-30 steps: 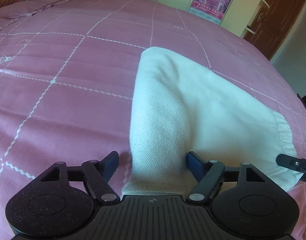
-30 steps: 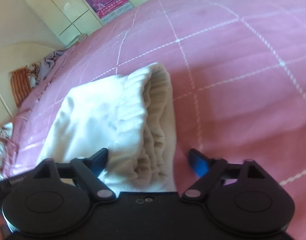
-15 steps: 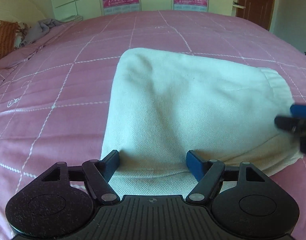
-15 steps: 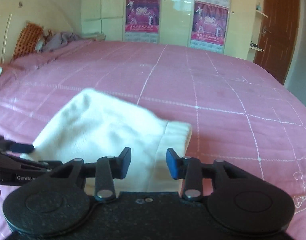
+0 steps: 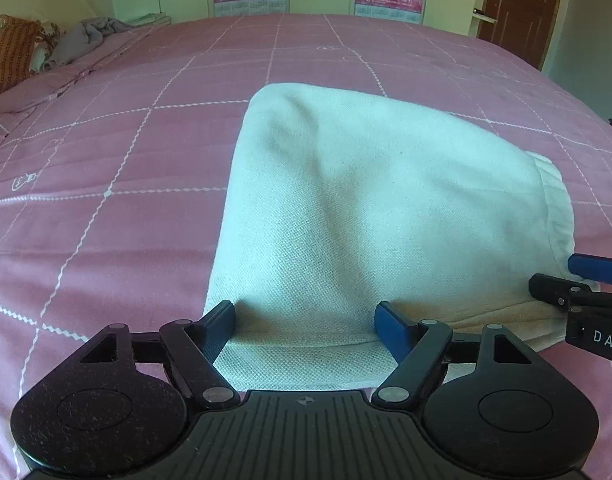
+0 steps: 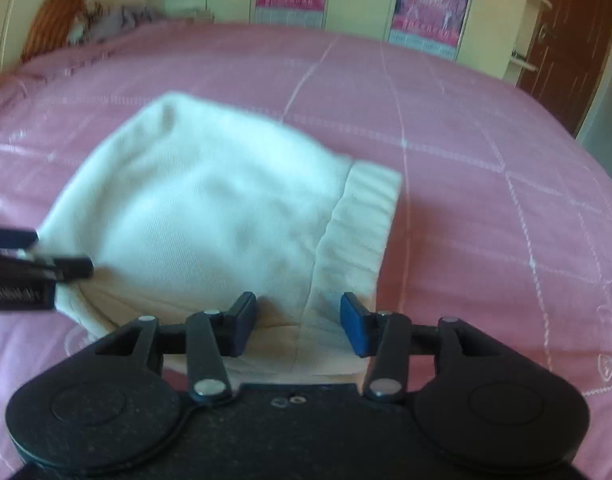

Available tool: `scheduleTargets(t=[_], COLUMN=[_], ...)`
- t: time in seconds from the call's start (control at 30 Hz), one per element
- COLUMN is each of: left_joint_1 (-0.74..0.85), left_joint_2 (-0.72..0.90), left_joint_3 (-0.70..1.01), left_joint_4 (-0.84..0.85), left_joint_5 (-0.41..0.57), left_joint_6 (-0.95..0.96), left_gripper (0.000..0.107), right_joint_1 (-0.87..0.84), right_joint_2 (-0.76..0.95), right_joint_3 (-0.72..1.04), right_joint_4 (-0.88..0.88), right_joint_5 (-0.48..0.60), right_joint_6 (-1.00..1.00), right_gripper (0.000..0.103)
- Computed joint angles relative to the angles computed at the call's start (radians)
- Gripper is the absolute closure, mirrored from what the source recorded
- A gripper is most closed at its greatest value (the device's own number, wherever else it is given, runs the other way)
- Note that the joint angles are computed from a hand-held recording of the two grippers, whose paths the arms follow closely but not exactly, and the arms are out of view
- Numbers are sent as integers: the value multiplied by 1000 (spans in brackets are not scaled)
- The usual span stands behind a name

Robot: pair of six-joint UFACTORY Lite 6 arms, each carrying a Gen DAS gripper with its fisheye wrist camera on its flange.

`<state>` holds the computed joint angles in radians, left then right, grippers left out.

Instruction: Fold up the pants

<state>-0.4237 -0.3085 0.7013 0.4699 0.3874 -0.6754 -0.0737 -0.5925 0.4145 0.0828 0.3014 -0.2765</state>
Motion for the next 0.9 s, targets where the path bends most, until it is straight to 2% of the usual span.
scheduleTargets(t=[0.07,0.13,0.17,0.2,0.23,0.3,0.4,0.6,0.73,0.8,0.9], left_joint_1=[10,16,17,14,0,-32,-19,37,-35,-83,-149], left_joint_2=[19,28,31,35,37,35,23,25,-20,-67,-168], left_joint_3=[36,62,75,88,97,114,118,156,159,145,129], left_joint_4=[-59,-93,-102,-95,-56,20,-33,-207,-119,-62,-13], left_joint_5=[29,56,71,87,112,168,181,236,310,345,409], left_joint_6=[68,104,107,95,51,-34,9,110,56,6,-64], left_gripper=[31,30,29,26,16,4,4,4,4,4,4], right_joint_1=[-32,-7,12,23,18,-35,-120,-136,-203,-251,-277], right_joint_2=[22,48,39,17,4,-62,-152,-258,-292,-294,-335], right_joint_3=[23,75,83,79,83,69,55,32,40,51,52], right_joint_4=[65,-35,-109,-141,-131,-15,145,166,261,315,315], right_joint_5=[13,58,77,96,113,153,231,336,412,465,532], right_joint_6=[-31,91,162,202,204,128,14,-5,-87,-126,-134], right_gripper=[48,44,38,32,28,25,23,17,15,9,8])
